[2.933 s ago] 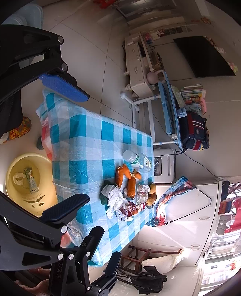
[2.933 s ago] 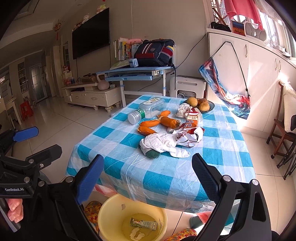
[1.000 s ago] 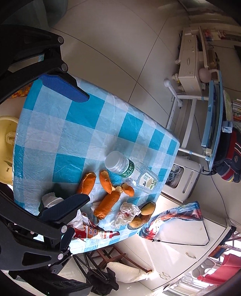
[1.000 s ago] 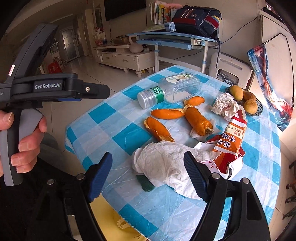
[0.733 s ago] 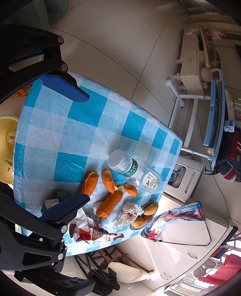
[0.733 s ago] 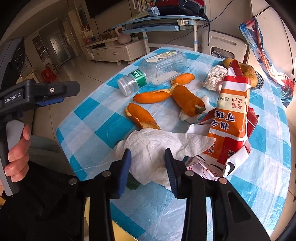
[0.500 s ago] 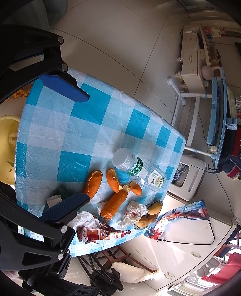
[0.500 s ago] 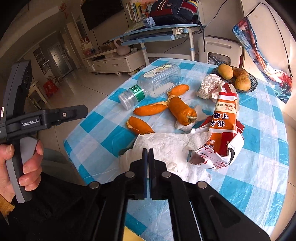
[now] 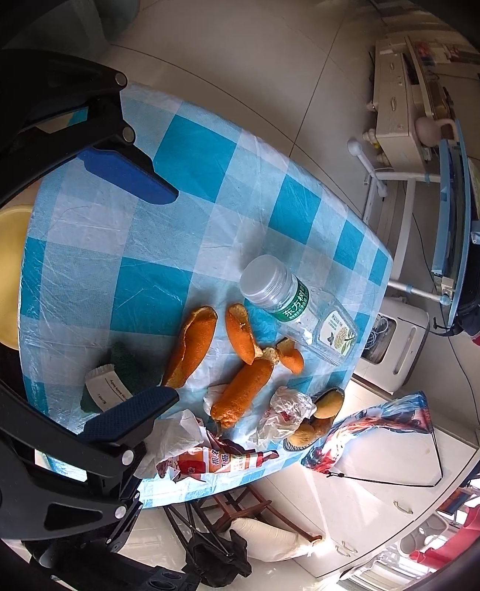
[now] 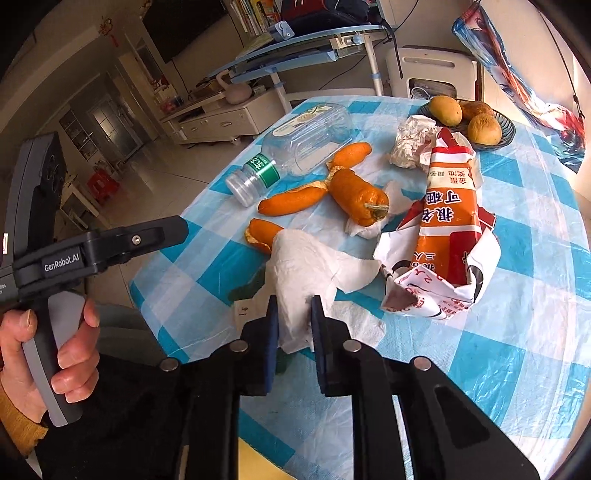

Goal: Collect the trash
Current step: 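Grasp an orange peel with the left gripper while the right gripper holds the tissue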

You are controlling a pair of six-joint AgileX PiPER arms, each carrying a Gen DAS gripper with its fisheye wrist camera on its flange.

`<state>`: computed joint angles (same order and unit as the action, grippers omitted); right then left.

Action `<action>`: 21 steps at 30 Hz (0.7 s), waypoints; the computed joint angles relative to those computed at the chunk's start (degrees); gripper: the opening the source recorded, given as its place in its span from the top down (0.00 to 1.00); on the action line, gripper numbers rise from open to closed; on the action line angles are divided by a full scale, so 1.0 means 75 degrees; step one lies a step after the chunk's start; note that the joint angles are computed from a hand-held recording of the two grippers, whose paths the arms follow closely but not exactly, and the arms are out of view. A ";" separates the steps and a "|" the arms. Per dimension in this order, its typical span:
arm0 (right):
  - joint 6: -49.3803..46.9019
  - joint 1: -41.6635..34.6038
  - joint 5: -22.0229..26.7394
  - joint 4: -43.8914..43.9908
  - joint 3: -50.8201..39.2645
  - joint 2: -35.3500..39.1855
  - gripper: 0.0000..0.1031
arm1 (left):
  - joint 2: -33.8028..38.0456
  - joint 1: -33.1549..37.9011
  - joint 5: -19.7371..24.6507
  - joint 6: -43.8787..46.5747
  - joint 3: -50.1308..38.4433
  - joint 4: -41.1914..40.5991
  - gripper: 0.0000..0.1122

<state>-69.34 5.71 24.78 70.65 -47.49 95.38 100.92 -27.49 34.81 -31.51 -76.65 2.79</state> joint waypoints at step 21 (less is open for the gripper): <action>-0.2142 -0.2006 0.1391 0.2677 0.0593 -0.0612 0.85 | 0.2370 -0.0195 0.1737 -0.0980 -0.3107 -0.0441 0.86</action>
<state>-85.41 -9.33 35.21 90.72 -43.04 90.79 118.70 -28.95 47.83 -38.85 -99.95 -0.52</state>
